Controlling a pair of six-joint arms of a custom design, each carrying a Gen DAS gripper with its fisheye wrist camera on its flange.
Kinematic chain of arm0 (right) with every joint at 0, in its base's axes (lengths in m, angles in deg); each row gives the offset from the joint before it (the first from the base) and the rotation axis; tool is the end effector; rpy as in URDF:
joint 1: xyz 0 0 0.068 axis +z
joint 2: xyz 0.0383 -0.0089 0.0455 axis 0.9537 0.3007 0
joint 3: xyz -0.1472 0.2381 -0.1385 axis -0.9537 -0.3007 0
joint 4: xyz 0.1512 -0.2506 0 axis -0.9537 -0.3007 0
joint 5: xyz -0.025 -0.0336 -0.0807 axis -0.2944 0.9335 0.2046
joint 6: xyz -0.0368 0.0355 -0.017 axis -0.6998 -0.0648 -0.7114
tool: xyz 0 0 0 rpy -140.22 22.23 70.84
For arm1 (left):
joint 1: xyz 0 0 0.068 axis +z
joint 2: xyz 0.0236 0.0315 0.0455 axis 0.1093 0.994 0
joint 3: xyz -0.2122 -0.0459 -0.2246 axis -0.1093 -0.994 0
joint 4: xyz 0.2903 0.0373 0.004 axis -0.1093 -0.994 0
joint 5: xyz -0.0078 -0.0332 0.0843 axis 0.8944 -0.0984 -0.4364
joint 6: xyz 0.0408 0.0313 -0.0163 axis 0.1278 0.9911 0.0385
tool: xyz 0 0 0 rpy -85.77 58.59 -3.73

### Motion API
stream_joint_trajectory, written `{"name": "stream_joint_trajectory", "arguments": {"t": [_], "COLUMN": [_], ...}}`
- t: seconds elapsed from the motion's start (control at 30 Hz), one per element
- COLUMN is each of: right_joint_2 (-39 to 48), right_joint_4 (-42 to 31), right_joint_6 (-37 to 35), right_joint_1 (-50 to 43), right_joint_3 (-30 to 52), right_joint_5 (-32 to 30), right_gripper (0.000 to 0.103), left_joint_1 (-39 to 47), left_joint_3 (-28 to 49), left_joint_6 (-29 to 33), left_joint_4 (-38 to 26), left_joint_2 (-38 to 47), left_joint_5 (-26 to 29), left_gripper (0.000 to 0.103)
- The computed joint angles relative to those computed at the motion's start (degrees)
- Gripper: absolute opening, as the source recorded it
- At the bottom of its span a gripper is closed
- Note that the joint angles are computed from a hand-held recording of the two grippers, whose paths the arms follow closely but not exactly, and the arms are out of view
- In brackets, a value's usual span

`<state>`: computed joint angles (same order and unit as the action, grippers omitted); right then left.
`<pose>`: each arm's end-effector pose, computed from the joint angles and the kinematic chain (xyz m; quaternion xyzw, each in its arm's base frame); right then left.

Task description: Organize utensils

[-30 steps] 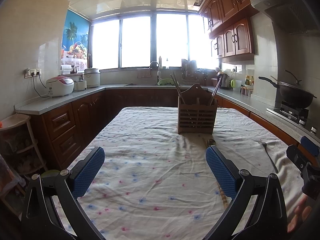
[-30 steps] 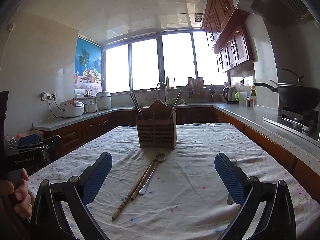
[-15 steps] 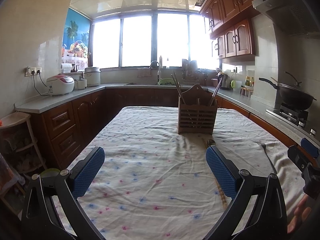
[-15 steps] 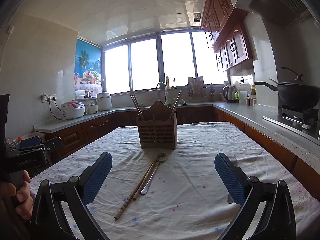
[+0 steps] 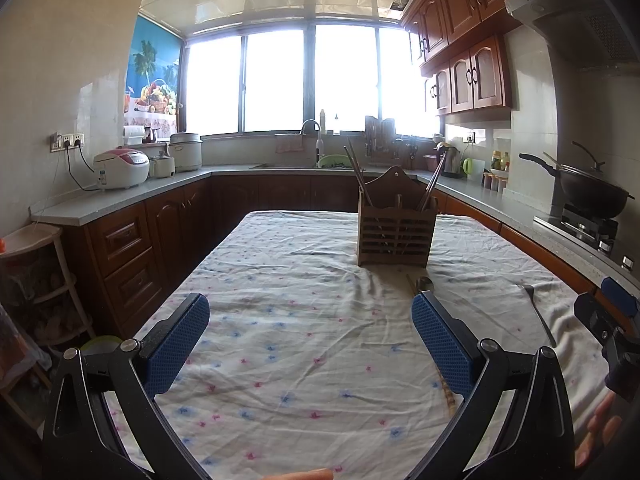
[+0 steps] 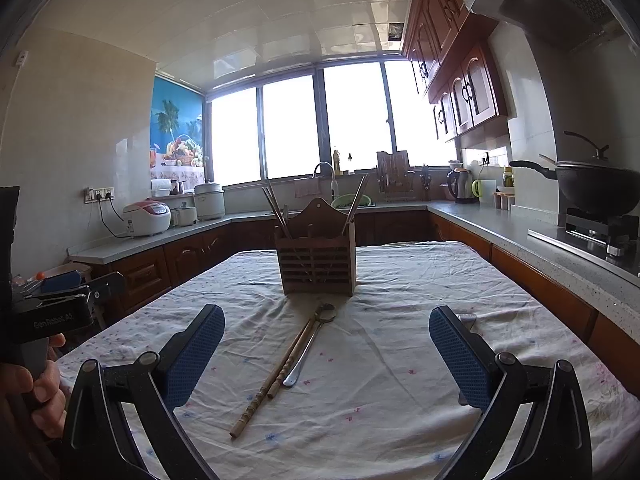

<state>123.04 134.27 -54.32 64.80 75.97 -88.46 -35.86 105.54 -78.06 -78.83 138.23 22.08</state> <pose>0.3418 -0.0209 0.1832 -0.2159 0.7365 0.2398 0.5944 0.2633 -0.1945 0.2025 -0.2180 0.7780 0.1530 0.5690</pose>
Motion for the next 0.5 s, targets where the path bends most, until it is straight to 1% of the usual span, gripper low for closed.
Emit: {"name": "stream_joint_trajectory", "arguments": {"t": [0.27, 0.5], "right_joint_2": [0.47, 0.41], "right_joint_4": [-1.39, -0.76], "right_joint_6": [-0.81, -0.26], "right_joint_1": [0.43, 0.25], "right_joint_3": [0.52, 0.29], "right_joint_5": [0.95, 0.81], "right_gripper": [0.103, 0.103], "left_joint_1": [0.12, 0.18], "left_joint_3": [0.18, 0.16], "left_joint_6": [-0.03, 0.61], "left_joint_4": [-0.41, 0.21], "left_joint_2": [0.42, 0.52], "left_joint_5": [0.19, 0.09], "left_gripper": [0.103, 0.103]}}
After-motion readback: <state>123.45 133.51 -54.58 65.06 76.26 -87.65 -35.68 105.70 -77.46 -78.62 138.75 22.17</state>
